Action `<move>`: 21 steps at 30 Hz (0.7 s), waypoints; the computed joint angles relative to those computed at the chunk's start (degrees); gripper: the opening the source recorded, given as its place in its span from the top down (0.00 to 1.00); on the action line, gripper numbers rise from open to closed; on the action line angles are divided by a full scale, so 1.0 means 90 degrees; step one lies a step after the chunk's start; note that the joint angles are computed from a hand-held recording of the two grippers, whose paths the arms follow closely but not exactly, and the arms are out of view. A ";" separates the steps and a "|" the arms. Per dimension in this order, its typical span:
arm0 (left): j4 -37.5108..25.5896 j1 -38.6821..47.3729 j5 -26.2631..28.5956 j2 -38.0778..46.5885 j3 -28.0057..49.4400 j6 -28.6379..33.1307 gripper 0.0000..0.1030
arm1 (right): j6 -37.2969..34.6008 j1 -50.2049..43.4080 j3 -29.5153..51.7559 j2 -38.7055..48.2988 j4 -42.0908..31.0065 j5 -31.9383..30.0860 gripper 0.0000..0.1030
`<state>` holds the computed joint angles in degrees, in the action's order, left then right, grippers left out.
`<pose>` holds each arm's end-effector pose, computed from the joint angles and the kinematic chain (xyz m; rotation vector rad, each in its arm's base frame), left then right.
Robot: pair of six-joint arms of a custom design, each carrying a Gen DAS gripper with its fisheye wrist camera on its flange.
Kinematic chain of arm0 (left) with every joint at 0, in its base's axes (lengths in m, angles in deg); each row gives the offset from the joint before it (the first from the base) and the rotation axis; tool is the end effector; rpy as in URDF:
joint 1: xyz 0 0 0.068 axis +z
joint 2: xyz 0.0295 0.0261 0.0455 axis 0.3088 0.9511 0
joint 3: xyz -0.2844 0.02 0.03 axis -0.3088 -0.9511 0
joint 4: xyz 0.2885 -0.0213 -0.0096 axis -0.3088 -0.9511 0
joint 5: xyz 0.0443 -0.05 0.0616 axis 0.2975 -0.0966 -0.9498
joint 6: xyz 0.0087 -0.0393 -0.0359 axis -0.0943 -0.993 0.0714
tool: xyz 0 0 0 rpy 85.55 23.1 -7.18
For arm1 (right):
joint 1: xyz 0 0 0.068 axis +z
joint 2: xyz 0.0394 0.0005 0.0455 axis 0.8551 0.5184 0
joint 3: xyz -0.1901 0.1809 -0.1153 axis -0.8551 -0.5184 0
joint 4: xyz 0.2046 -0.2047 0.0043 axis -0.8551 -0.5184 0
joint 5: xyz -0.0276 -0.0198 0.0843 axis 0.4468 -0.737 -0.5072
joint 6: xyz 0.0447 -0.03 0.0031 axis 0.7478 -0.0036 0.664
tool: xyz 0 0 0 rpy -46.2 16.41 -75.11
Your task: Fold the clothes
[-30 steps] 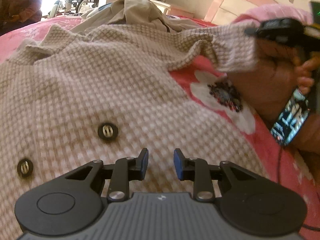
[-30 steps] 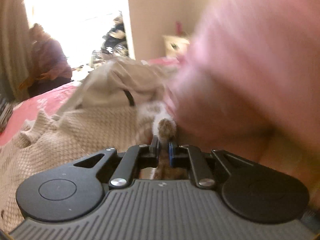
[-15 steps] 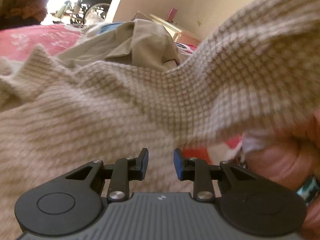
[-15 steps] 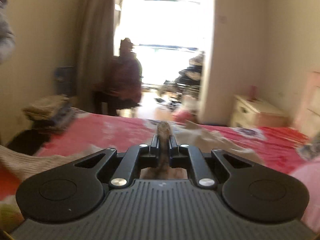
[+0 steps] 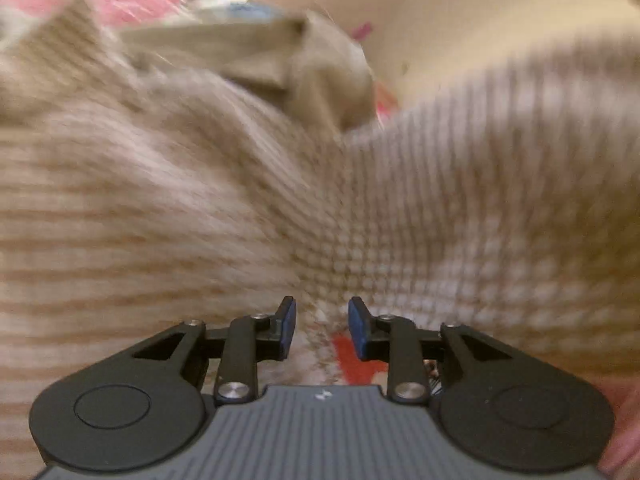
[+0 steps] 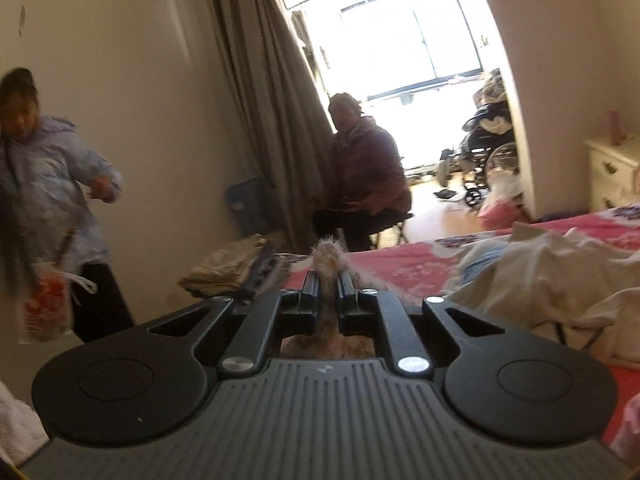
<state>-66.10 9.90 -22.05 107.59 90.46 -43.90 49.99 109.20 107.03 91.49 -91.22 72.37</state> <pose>0.4294 -0.0903 0.1906 0.5617 2.4002 -1.2816 0.1936 0.2043 0.4202 0.0634 1.8299 0.4600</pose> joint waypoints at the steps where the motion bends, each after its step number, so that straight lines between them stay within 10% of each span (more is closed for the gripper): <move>1: -0.0322 0.0269 0.0185 0.0095 0.0213 0.0124 0.70 | -0.0012 -0.0003 -0.0101 -0.0037 0.0137 -0.0149 0.93; 11: -0.4861 0.2056 -0.0005 0.1010 0.2336 0.3475 0.68 | -0.1110 0.0887 0.0499 0.1183 -0.1254 -0.2170 0.93; 21: -0.5551 0.2661 -0.0946 0.0263 0.0647 0.5501 0.61 | 0.0188 0.1982 0.0868 0.3014 -0.2367 -0.2979 0.86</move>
